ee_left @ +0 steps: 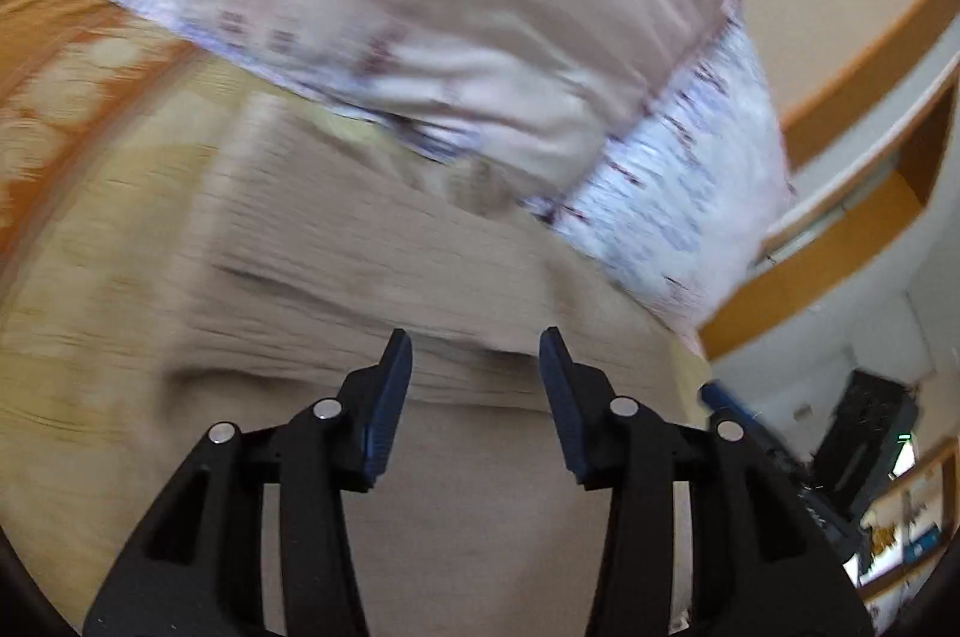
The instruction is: Fold small clothes
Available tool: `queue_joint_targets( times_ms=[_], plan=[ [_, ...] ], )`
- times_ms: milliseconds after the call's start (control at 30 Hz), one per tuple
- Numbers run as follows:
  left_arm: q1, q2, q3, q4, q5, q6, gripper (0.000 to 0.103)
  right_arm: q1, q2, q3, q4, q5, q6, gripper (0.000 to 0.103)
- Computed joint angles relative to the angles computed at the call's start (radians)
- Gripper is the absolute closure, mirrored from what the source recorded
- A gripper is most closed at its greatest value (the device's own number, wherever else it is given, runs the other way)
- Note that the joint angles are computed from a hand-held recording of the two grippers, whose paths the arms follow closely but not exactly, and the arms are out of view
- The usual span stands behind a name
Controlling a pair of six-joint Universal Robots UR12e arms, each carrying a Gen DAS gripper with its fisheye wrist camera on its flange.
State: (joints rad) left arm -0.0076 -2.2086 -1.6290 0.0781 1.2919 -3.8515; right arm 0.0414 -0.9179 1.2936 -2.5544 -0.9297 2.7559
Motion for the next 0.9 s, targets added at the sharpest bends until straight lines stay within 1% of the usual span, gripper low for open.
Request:
queue_joint_targets(
  times_ms=[33,100,133,167,233,267,300,367,433,500,533,567,600,667,733,767,833,867,900],
  plan=[
    [0.004,0.004,-0.007,-0.011,0.022,-0.005,0.060,0.015,0.010,-0.015,0.005,0.002,-0.044,0.050],
    [0.011,0.006,-0.015,-0.035,0.031,-0.018,0.061,0.047,0.034,-0.053,0.040,0.009,-0.129,0.056],
    [0.014,0.004,-0.015,-0.047,0.027,-0.022,0.062,0.057,0.043,-0.066,0.056,0.010,-0.156,0.058],
    [0.015,0.002,-0.013,-0.067,0.028,-0.022,0.062,0.072,0.053,-0.082,0.078,-0.001,-0.188,0.060],
    [0.019,-0.003,-0.014,-0.076,0.025,-0.031,0.066,0.099,0.072,-0.110,0.125,-0.023,-0.265,0.062],
    [0.020,-0.005,-0.015,-0.072,0.025,-0.038,0.068,0.109,0.079,-0.120,0.132,-0.041,-0.296,0.063],
    [0.023,-0.002,-0.027,-0.063,0.022,-0.037,0.069,0.123,0.088,-0.128,0.135,-0.078,-0.334,0.063],
    [0.027,-0.002,-0.029,-0.059,0.012,-0.033,0.069,0.138,0.096,-0.133,0.132,-0.131,-0.373,0.064],
    [0.029,0.001,-0.039,-0.052,0.010,-0.023,0.069,0.151,0.107,-0.139,0.119,-0.188,-0.385,0.064],
    [0.028,0.001,-0.039,-0.053,0.013,-0.011,0.069,0.156,0.118,-0.142,0.102,-0.220,-0.369,0.081],
    [0.028,0.001,-0.040,-0.051,0.013,-0.009,0.069,0.153,0.120,-0.141,0.093,-0.212,-0.347,0.084],
    [0.028,0.001,-0.041,-0.050,0.014,-0.009,0.069,0.149,0.122,-0.142,0.081,-0.207,-0.304,0.094],
    [0.028,0.001,-0.040,-0.051,0.013,-0.008,0.069,0.144,0.121,-0.141,0.073,-0.197,-0.267,0.097],
    [0.027,0.001,-0.039,-0.052,0.015,-0.010,0.069,0.132,0.121,-0.138,0.039,-0.179,-0.190,0.097],
    [0.026,-0.001,-0.036,-0.054,0.017,-0.011,0.069,0.111,0.112,-0.120,-0.026,-0.154,-0.066,0.097],
    [0.026,-0.001,-0.036,-0.055,0.018,-0.009,0.069,0.098,0.105,-0.105,-0.064,-0.143,0.002,0.097],
    [0.025,0.000,-0.036,-0.059,0.021,-0.006,0.069,0.061,0.083,-0.064,-0.146,-0.130,0.199,0.097],
    [0.024,0.001,-0.036,-0.059,0.021,-0.003,0.069,0.031,0.067,-0.035,-0.173,-0.122,0.304,0.097],
    [0.024,0.001,-0.036,-0.060,0.020,-0.001,0.068,0.016,0.060,-0.018,-0.187,-0.128,0.388,0.097]
  ],
)
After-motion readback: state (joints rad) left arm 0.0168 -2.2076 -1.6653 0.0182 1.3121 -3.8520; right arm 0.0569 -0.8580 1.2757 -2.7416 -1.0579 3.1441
